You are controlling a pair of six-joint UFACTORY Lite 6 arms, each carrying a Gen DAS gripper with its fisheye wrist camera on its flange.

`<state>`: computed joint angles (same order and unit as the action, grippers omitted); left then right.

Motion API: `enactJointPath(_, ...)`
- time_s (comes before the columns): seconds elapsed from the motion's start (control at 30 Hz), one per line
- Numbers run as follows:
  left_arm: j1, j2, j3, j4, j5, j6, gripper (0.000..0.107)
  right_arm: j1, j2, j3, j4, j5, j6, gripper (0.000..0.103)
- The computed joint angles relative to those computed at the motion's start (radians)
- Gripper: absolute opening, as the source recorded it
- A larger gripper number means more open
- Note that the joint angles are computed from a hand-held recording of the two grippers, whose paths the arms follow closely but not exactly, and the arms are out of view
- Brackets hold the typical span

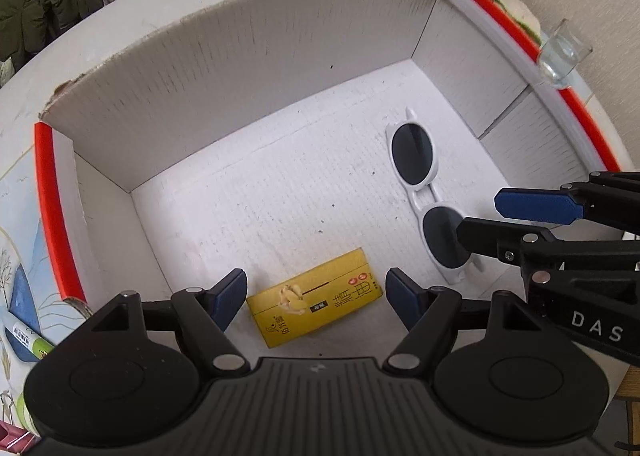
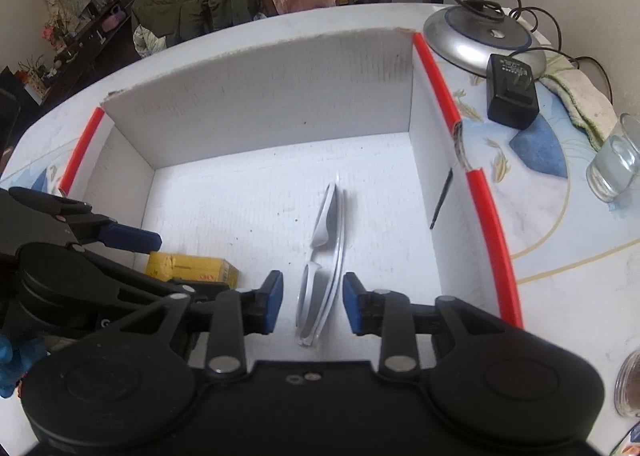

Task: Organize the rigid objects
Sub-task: 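Open both tools to drop the carton and sunglasses inside the box, then withdraw both tools from the box back toward the remaining items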

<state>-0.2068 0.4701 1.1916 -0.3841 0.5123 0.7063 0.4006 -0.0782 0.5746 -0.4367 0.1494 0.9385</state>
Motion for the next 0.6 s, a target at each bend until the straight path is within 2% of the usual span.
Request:
enactJointPath(0.23, 0.042, -0.142, -0.1, -0.107, -0.029, 0.093, 0.076, 0.031, -0.1, -0.037, -0.048, 0.036, 0.065, 0.038)
enactJointPath(0.3, 0.058, -0.176, -0.123, -0.138, -0.028, 0.115, 0.076, 0.06, -0.131, -0.042, -0.098, 0.059, 0.125, 0.042)
enactJointPath(0.6, 0.16, -0.404, -0.295, -0.302, -0.035, 0.289, 0.076, 0.22, -0.262, -0.058, -0.285, 0.175, 0.366, 0.047)
